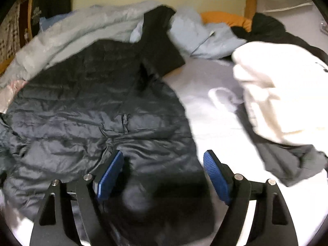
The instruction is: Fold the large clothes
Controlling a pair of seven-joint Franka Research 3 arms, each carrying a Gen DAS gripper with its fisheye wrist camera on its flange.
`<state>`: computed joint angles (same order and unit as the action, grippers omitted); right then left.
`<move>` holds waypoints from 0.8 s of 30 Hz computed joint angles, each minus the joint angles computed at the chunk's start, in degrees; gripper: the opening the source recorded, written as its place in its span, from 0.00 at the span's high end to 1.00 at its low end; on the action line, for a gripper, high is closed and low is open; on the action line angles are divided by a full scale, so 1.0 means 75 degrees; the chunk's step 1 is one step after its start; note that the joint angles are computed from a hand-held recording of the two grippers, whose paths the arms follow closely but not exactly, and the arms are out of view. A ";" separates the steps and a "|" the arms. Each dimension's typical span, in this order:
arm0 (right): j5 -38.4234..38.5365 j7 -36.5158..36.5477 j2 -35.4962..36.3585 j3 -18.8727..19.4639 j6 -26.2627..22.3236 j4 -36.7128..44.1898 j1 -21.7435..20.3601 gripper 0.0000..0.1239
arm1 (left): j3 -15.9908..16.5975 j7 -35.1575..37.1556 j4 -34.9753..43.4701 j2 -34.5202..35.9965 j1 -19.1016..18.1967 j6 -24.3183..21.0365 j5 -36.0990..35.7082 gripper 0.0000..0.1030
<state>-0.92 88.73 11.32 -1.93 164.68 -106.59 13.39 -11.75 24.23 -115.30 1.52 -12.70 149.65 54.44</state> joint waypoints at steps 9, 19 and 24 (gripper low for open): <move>0.0958 -0.0502 -0.0210 0.0211 -0.0763 -0.0111 -0.0126 0.34 | 0.0140 -0.1155 -0.0466 -0.0469 0.0234 0.0032 -0.0431 0.13; 0.4878 -0.4423 -0.0301 0.1012 -0.1106 0.0197 -0.1017 0.92 | 0.0275 -0.0550 -0.1380 -0.1666 0.1019 -0.0702 -0.2288 0.72; 0.1533 -0.1842 0.0022 0.0056 -0.0794 0.0040 -0.0009 0.92 | -0.0203 -0.1491 -0.0976 -0.1349 0.1089 -0.2233 -0.1772 0.74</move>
